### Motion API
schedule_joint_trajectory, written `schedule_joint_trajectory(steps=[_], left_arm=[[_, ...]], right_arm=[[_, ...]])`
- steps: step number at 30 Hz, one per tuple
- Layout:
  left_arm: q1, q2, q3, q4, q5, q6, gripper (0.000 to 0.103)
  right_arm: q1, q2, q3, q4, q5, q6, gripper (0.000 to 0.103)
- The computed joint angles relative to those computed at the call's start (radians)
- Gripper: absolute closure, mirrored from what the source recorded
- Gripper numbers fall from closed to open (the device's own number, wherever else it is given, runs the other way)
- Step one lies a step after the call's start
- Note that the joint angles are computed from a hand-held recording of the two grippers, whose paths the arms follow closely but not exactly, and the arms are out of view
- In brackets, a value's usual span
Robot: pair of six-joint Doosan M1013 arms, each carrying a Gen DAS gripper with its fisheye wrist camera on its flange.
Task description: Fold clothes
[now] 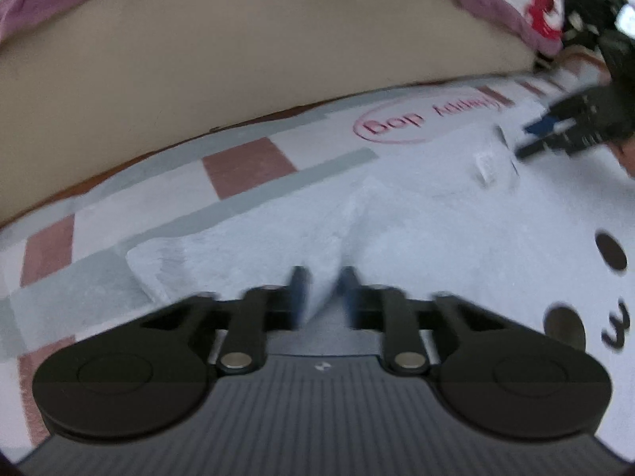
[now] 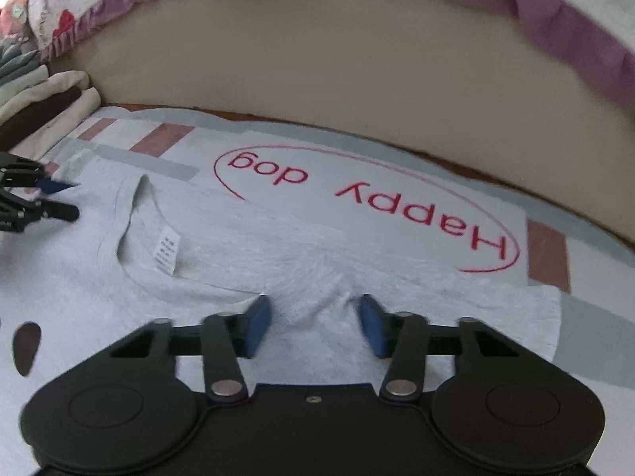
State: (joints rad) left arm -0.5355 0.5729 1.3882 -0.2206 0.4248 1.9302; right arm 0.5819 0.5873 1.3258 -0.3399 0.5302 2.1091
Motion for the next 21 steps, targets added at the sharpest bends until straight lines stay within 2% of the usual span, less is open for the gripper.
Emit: schedule_joint_trajectory(steps=[3, 4, 5, 7, 8, 10, 11, 13, 14, 15, 17, 18, 20, 21], left_arm=[[-0.035, -0.024, 0.011, 0.268, -0.026, -0.223, 0.099], [-0.044, -0.031, 0.015, 0.342, -0.039, -0.284, 0.099], [-0.051, -0.039, 0.019, 0.394, -0.052, -0.33, 0.099], [-0.055, -0.045, 0.014, 0.412, -0.047, -0.372, 0.099], [-0.054, -0.043, 0.009, 0.395, -0.039, -0.363, 0.099], [-0.051, -0.035, 0.002, 0.363, -0.028, -0.338, 0.099], [-0.049, -0.031, 0.002, 0.355, -0.023, -0.332, 0.099], [-0.044, -0.028, 0.003, 0.331, -0.013, -0.327, 0.099], [-0.04, -0.027, 0.003, 0.302, -0.013, -0.312, 0.099], [-0.037, -0.027, 0.005, 0.273, -0.017, -0.294, 0.099], [-0.03, -0.028, 0.008, 0.215, -0.024, -0.26, 0.099], [-0.026, -0.027, 0.008, 0.185, -0.023, -0.247, 0.099], [-0.022, -0.022, 0.001, 0.161, -0.004, -0.267, 0.099], [-0.023, -0.018, -0.005, 0.179, 0.011, -0.303, 0.099]], right_arm=[[0.032, -0.023, 0.054, -0.299, -0.039, 0.3, 0.096], [0.042, -0.029, 0.065, -0.386, -0.035, 0.399, 0.096], [0.051, -0.033, 0.074, -0.457, -0.025, 0.485, 0.096], [0.056, -0.039, 0.084, -0.492, -0.032, 0.524, 0.097], [0.056, -0.042, 0.087, -0.49, -0.038, 0.52, 0.097], [0.047, -0.039, 0.072, -0.373, -0.037, 0.387, 0.097], [0.044, -0.034, 0.059, -0.329, -0.022, 0.33, 0.093], [0.035, -0.022, 0.029, -0.255, 0.007, 0.237, 0.075], [0.03, -0.018, 0.017, -0.223, 0.013, 0.199, 0.06], [0.026, -0.013, 0.004, -0.193, 0.022, 0.151, 0.049], [0.025, 0.007, -0.03, -0.2, 0.08, 0.095, 0.044], [0.024, 0.014, -0.039, -0.189, 0.098, 0.067, 0.038], [0.017, 0.02, -0.043, -0.147, 0.1, 0.021, 0.038], [0.009, 0.016, -0.038, -0.098, 0.083, 0.001, 0.044]])
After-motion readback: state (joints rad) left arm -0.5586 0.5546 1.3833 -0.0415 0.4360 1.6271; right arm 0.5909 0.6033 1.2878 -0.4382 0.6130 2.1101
